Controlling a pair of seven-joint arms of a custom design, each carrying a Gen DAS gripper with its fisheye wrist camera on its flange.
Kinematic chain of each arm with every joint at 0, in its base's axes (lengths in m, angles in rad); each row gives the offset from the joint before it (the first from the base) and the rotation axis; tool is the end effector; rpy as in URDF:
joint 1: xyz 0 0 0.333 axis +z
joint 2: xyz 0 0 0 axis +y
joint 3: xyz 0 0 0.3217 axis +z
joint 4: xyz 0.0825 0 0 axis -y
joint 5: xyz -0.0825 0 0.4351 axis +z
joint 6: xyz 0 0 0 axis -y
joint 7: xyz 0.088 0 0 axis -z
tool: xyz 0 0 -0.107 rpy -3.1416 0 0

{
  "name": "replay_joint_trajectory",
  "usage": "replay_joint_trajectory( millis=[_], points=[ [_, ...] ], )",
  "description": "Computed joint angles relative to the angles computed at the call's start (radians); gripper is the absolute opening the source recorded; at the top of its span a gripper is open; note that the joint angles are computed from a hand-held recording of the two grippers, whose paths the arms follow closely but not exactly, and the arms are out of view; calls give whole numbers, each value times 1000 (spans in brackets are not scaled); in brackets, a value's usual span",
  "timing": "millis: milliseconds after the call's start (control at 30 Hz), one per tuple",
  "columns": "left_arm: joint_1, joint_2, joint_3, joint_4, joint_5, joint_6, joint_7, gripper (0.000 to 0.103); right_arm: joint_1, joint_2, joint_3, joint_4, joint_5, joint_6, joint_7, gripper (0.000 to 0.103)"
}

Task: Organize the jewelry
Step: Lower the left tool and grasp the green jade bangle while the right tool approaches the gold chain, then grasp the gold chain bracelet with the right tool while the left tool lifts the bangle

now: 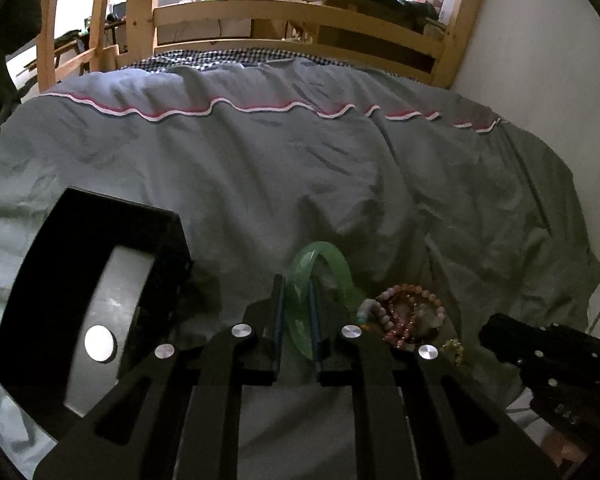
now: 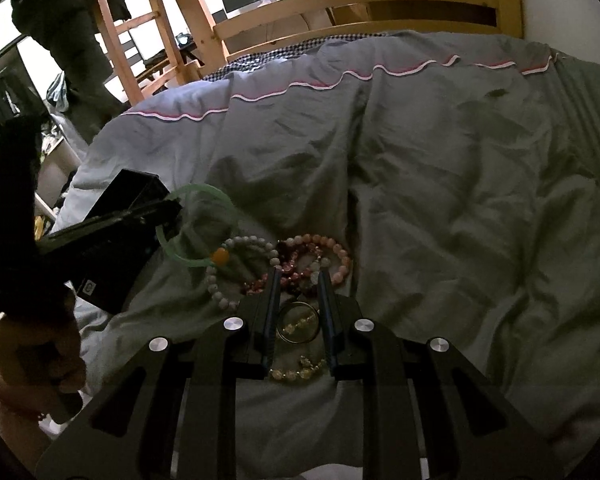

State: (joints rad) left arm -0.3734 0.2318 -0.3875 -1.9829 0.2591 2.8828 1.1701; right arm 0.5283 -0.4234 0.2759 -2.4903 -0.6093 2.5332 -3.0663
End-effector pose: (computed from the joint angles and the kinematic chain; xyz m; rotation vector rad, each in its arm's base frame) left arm 0.4949 -0.4732 0.4133 -1.3614 2.4220 -0.9542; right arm 0.3354 0.3614 0.4594 -1.3724 2.0881 -0.4394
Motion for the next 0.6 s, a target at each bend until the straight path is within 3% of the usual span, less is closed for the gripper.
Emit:
replay_joint_trajectory(
  millis=[167, 233, 433, 467, 533, 600],
  points=[
    [25, -39, -23, -40, -54, 31, 37, 11, 11, 9, -16, 0, 28, 3, -23, 20],
    [21, -61, -19, -58, -54, 44, 38, 11, 50, 42, -65, -2, 121, 49, -107, 20],
    [28, -95, -31, -90, -127, 72, 99, 11, 88, 145, -83, 75, 239, 21, -323, 23],
    [30, -97, -34, -93, -143, 72, 113, 11, 105, 172, -98, 91, 307, -1, -383, 25],
    [28, -102, -33, -98, -159, 77, 126, 11, 118, 209, -111, 108, 408, -17, -471, 50],
    [28, -109, -34, -104, -181, 81, 141, 11, 105, 222, -91, 128, 398, -37, -492, 54]
  ],
)
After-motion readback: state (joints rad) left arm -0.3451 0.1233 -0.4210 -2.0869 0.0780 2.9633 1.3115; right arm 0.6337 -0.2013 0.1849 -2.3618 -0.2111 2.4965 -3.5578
